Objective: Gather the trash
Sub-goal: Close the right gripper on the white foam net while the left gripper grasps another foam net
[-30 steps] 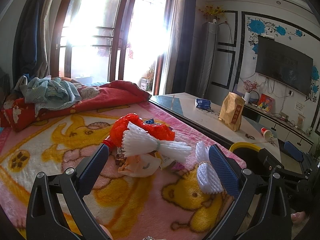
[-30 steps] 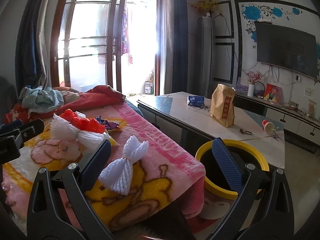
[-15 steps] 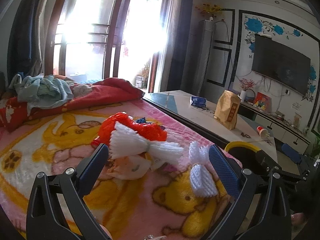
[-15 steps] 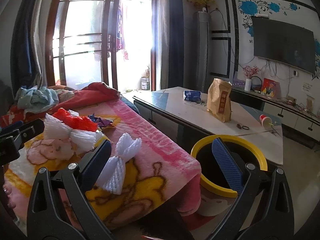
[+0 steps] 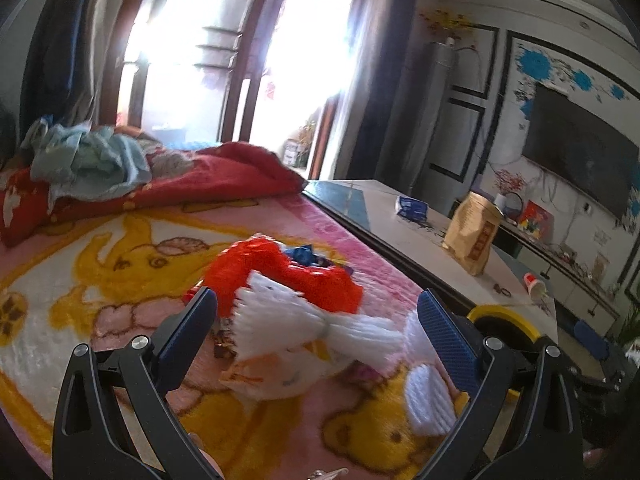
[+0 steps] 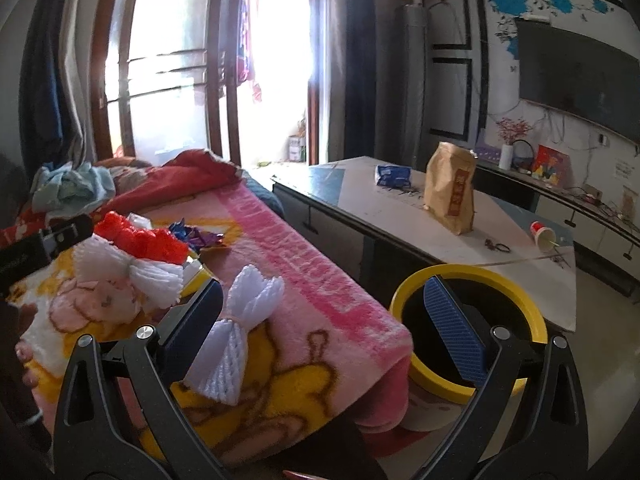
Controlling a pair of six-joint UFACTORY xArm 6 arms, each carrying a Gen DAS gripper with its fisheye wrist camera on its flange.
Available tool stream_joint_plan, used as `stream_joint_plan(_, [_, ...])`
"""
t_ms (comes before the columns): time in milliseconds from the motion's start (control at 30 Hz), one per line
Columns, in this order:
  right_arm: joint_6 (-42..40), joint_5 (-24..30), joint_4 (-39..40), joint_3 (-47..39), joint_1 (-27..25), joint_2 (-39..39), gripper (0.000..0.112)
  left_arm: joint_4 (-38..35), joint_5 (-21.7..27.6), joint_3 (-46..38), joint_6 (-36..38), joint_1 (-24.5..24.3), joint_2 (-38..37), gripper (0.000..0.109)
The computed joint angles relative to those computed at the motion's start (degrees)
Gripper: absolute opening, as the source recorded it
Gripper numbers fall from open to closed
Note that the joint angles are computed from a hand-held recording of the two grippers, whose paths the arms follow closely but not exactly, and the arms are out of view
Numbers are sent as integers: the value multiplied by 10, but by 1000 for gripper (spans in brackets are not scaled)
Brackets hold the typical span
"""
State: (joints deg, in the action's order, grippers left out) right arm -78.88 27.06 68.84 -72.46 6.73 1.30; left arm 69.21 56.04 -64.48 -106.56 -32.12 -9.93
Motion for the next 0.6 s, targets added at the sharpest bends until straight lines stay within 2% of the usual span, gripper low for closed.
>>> stream_joint_plan(100, [63, 28, -66, -23, 8, 23, 93, -25, -7, 10, 2, 24, -9, 97])
stream_joint_plan(200, [131, 62, -131, -51, 17, 50, 93, -50, -40, 33, 1, 52, -25, 97])
stream_joint_plan(300, [198, 96, -195, -78, 29, 79, 93, -73, -51, 52, 7, 71, -38, 97])
stream_joint_plan(433, [242, 124, -244, -92, 43, 102, 93, -91, -138, 91, 3, 110, -59, 97])
stream_joint_plan(533, [272, 152, -273, -101, 47, 115, 92, -99, -167, 95, 17, 122, -55, 97])
stream_joint_plan(600, [278, 168, -279, -99, 45, 117, 85, -98, -185, 95, 20, 126, -51, 96])
